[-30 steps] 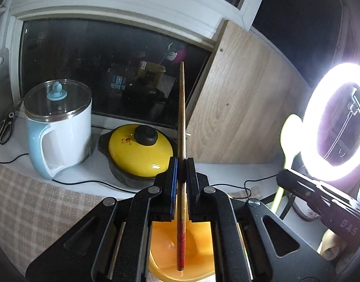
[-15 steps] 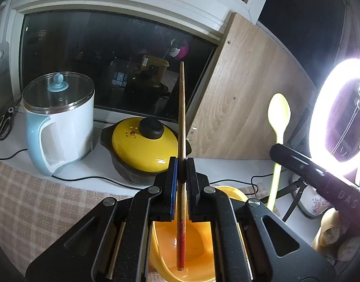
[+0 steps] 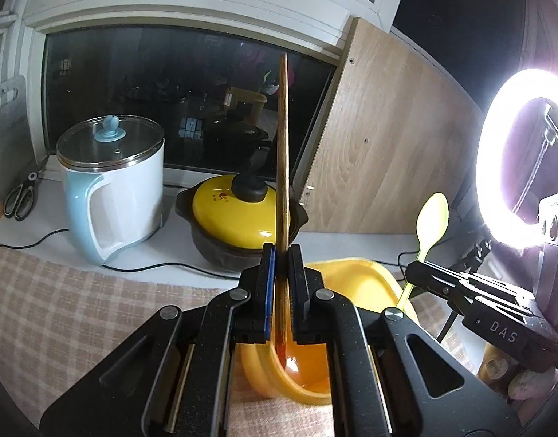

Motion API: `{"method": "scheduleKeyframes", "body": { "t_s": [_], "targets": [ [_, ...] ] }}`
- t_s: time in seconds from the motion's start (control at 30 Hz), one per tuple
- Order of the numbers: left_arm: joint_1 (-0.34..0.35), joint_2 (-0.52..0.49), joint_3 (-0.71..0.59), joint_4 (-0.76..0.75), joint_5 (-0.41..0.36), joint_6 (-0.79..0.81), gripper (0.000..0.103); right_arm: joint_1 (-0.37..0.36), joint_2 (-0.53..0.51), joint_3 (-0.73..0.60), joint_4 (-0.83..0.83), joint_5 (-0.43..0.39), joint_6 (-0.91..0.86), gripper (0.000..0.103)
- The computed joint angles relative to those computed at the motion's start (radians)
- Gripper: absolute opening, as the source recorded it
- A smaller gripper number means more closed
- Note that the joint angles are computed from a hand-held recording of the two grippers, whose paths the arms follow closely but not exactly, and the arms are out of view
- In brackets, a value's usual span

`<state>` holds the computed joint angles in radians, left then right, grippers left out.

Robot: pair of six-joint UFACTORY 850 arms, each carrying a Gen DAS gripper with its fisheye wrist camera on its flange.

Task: Organize utensils
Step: 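Open the left tool dropping the chopstick while the right tool releases the spoon into the bucket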

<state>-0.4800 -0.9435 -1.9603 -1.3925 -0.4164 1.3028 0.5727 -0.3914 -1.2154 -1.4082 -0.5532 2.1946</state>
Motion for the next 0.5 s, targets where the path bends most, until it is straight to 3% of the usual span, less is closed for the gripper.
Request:
{"method": "scheduleKeyframes", "body": {
  "t_s": [0.2, 0.5],
  "targets": [
    [0.000, 0.022, 0.053, -0.007, 0.008, 0.034, 0.004, -0.001, 0.003, 0.026, 0.007, 0.043, 0.041, 0.001],
    [0.003, 0.045, 0.122, -0.063, 0.006, 0.122, 0.004, 0.006, 0.009, 0.047, 0.028, 0.042, 0.052, 0.002]
  ]
}}
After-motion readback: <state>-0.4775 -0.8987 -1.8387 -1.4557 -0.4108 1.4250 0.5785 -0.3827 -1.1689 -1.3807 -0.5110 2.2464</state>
